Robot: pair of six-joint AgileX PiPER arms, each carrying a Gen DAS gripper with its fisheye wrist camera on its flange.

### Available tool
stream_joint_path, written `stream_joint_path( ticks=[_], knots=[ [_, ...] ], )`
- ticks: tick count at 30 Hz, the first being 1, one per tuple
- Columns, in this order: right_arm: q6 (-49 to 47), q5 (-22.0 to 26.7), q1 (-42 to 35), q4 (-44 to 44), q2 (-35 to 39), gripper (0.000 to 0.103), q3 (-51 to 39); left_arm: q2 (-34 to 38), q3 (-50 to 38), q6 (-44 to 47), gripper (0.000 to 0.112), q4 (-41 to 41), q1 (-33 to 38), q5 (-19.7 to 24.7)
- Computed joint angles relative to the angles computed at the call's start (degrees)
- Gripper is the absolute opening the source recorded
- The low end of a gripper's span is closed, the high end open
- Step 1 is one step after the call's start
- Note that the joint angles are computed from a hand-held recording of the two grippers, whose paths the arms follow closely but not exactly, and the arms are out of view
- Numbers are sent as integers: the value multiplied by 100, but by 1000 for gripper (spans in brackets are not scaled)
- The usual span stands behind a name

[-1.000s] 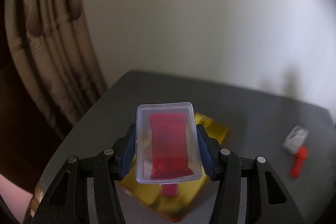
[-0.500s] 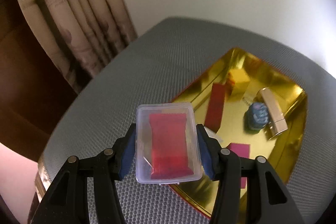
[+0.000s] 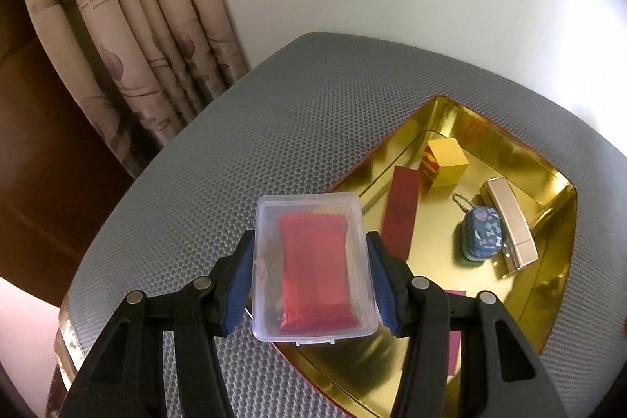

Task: Organize rigid objects
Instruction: 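Carry the clear case into the tin and open the left gripper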

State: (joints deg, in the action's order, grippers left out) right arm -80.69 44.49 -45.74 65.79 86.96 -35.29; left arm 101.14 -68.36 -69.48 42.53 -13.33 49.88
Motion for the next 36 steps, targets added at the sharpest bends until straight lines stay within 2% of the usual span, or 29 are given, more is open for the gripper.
stream_joint_path(
  ticks=[6,9,12,14,18,20,21,25,27,29,34,36],
  knots=[
    [3,-36,27,0,-24,56,14,-61,120,379,50,-295,-26,-250],
    [39,-33,27,-33,-64,56,40,-195,399,390,50,-534,37,-683],
    [19,-42,17,-29,-10,56,20,-252,461,262,51,-401,33,-601],
    [13,-48,4,-44,29,56,8,-257,452,10,51,-270,143,-314],
    [0,-21,-8,-33,5,56,9,-425,609,369,50,-640,388,-604],
    [0,-20,11,-21,-17,56,21,-559,736,855,50,-1306,611,-1131],
    [-4,-12,12,-26,-19,56,24,-569,744,1047,50,-1504,670,-1240],
    [-15,-22,-3,-25,-16,56,54,-472,602,1072,50,-1507,575,-1110],
    [2,-27,-13,-31,9,56,38,-511,641,1256,57,-1714,621,-1224],
    [-7,-33,-18,-15,6,56,22,-619,700,1088,95,-1465,512,-1210],
    [-124,-207,87,44,3,56,98,-1389,1176,457,101,-1003,228,-1602],
    [-191,-361,175,95,79,56,161,-1908,1512,-228,102,-337,48,-1747]
  ],
)
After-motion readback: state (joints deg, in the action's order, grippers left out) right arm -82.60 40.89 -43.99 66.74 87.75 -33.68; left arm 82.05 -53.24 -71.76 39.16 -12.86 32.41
